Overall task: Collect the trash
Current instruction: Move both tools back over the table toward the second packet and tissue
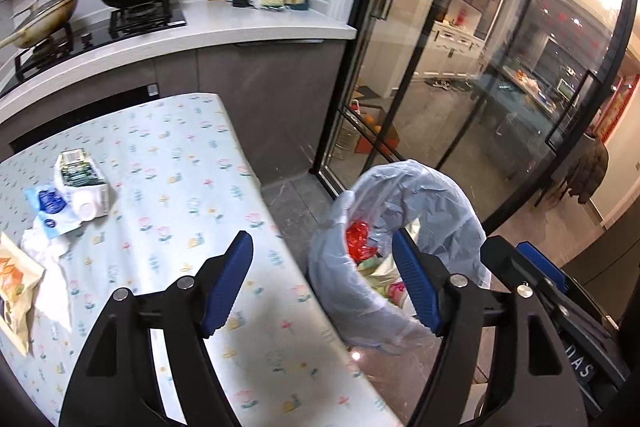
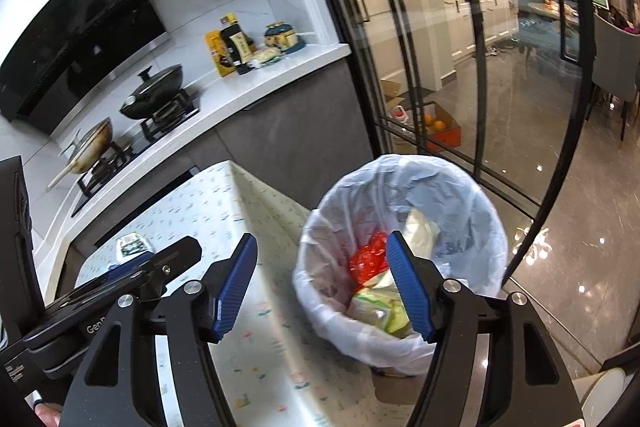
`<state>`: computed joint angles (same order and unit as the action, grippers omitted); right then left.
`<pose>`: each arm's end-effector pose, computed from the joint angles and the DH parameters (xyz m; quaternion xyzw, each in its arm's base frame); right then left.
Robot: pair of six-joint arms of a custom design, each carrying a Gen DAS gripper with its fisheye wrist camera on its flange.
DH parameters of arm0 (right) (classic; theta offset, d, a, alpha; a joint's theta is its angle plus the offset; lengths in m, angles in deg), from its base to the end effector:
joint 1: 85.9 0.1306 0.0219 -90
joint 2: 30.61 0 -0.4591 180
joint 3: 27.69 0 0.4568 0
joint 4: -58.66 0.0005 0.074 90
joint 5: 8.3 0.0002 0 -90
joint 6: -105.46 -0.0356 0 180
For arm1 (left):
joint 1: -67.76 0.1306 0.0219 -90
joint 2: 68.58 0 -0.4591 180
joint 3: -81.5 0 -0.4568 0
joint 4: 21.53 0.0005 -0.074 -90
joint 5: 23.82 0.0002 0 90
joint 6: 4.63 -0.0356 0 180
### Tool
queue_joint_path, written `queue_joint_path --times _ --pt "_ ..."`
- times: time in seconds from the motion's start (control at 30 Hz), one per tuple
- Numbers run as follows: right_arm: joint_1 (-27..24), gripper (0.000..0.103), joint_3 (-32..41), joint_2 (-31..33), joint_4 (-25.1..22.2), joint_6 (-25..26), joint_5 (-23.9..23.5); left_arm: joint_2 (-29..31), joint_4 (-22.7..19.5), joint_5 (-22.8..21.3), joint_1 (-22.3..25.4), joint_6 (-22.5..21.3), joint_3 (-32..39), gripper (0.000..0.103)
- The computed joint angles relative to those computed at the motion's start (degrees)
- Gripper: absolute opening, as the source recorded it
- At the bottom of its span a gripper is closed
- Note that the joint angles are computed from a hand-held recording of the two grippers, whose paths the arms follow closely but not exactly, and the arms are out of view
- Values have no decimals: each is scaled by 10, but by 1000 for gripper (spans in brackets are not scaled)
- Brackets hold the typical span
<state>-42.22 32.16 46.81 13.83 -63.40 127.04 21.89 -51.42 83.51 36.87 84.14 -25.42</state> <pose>0.3094 0.2597 0.3529 0.3584 0.8264 0.0131 0.4340 0.4532 -0.2840 0.3737 0.3074 0.8696 -0.2278 0.3122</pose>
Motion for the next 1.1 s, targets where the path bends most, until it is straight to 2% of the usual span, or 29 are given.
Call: queue_joint_path --times 0.17,0.27,0.57,0.7,0.93,1.1 --pt "11 65 31 32 17 30 -7 -11 4 6 34 -2 -9 73" --pt "15 65 49 54 35 50 -17 -17 8 7 62 -3 -17 80" --pt "25 65 119 134 77 110 -51 -8 -1 -1 162 -13 -20 82" --pt "29 65 151 169 92 129 -73 1 1 -11 214 -21 -21 89" --pt "35 65 218 244 110 165 -120 37 -6 -18 303 -33 -10 90" --pt "37 65 268 298 117 190 -155 67 -15 -19 341 -41 2 90"
